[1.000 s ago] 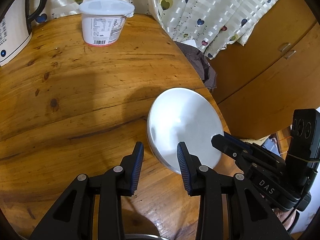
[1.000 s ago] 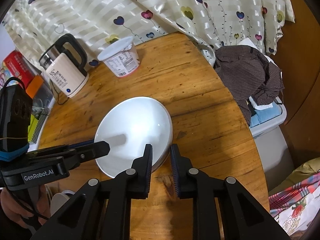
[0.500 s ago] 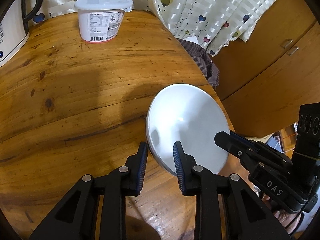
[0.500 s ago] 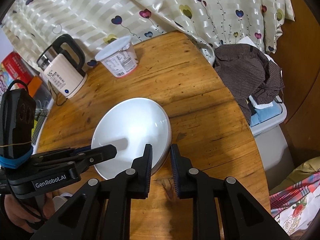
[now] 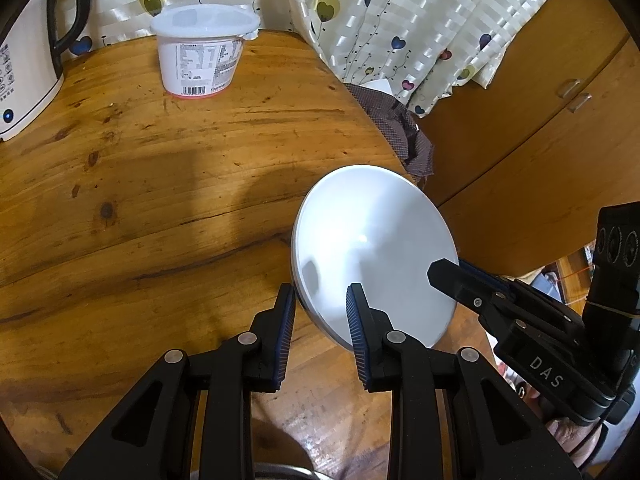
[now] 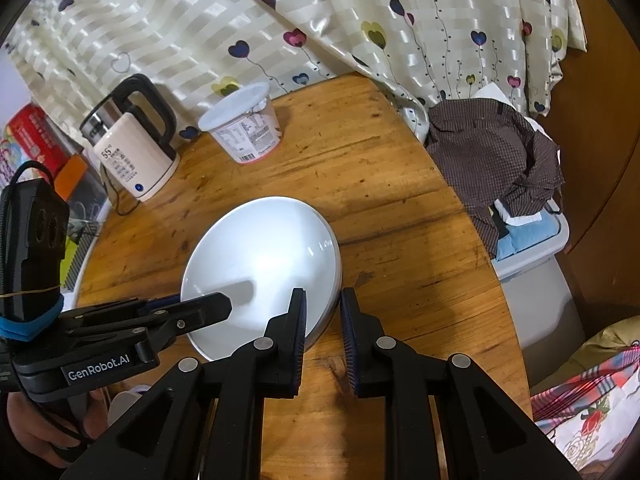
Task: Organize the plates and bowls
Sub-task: 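Lift the held bowl and carry it over the steel bowl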
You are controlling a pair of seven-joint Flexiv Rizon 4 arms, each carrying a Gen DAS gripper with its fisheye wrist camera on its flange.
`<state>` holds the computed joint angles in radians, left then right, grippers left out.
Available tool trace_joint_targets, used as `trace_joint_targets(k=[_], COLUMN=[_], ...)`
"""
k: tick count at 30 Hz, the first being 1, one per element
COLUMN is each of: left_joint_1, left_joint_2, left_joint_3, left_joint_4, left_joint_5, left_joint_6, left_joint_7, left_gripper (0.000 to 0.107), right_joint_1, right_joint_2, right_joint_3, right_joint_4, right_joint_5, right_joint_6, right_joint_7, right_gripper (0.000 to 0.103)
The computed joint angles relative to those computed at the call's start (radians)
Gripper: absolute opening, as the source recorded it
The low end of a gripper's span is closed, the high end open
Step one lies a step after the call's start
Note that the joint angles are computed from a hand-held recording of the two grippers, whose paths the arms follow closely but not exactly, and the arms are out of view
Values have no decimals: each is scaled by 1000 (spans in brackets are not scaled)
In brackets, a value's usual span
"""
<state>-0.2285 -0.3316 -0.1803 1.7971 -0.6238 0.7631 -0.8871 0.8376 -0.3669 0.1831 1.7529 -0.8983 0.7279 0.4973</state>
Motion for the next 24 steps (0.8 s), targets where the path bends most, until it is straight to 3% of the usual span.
trace_joint_targets(k=[24], left_joint_1=[11], left_joint_2=[188], left_joint_3=[62], left_joint_4=[150], left_joint_5=[-94], left_joint_6=[2], left_joint_7=[86], left_gripper=[28], right_joint_1=[98], right_joint_2=[-34], right_joint_3=[8], right_joint_4=[-140], right_joint_5=[-18], right_joint_6=[-124], right_joint_7=[-36], right_gripper=[17])
